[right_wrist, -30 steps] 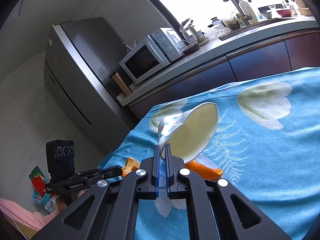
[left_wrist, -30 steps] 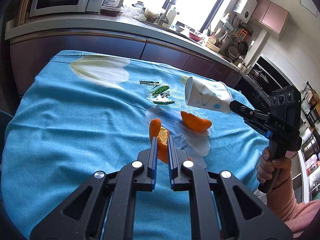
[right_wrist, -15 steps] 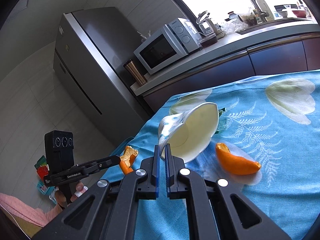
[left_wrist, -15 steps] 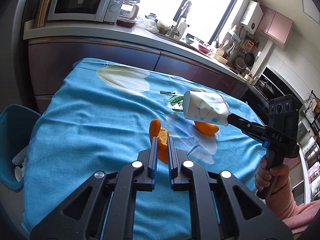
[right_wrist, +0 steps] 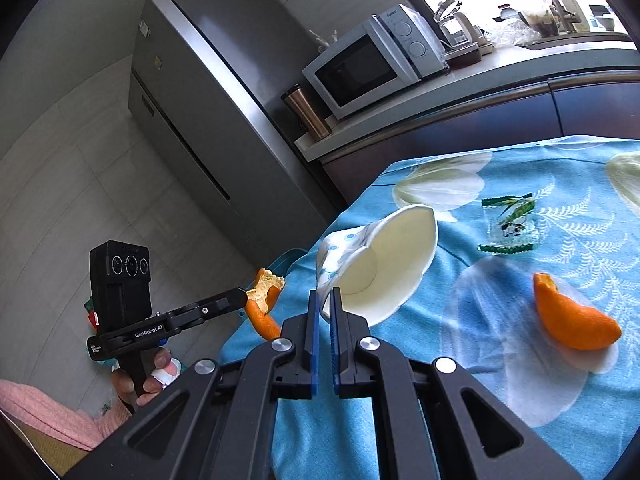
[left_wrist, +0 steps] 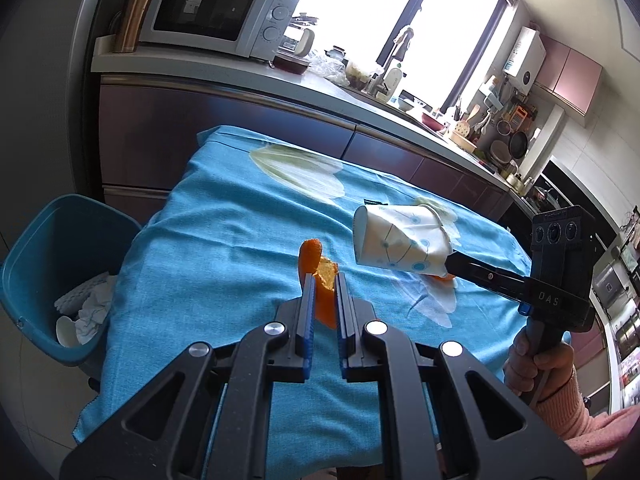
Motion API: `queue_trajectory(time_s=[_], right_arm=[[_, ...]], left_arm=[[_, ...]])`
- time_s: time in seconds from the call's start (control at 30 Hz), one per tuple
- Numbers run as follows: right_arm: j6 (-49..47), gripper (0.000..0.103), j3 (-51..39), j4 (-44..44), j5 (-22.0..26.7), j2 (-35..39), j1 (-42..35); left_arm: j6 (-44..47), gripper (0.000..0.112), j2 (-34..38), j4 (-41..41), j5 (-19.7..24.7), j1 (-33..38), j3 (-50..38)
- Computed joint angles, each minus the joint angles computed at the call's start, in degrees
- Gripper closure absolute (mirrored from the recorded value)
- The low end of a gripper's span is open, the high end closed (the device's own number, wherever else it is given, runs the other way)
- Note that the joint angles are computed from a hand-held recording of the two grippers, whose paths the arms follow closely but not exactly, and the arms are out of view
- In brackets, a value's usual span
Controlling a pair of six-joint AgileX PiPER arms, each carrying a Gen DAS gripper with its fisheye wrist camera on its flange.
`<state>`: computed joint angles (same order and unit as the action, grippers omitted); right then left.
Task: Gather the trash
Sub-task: 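Lift the white paper cup and orange peel and carry them over the teal bin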
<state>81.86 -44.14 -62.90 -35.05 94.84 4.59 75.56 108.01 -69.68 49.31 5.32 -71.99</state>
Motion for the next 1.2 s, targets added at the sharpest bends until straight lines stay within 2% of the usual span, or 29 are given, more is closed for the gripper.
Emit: queue_trajectory(time_s=[0.67, 1.2], right_arm=[[7.6, 0.099, -13.8, -5.8, 2.4, 9.0, 8.1], [17.2, 0.099, -25.2, -15.7, 4.0, 15.8, 11.9]], left_arm=[[-0.5, 0.103, -1.4, -0.4, 2.8, 9.0, -0.1], [-1.2, 0.103, 0.5, -0.8, 2.4, 15.1, -3.0]])
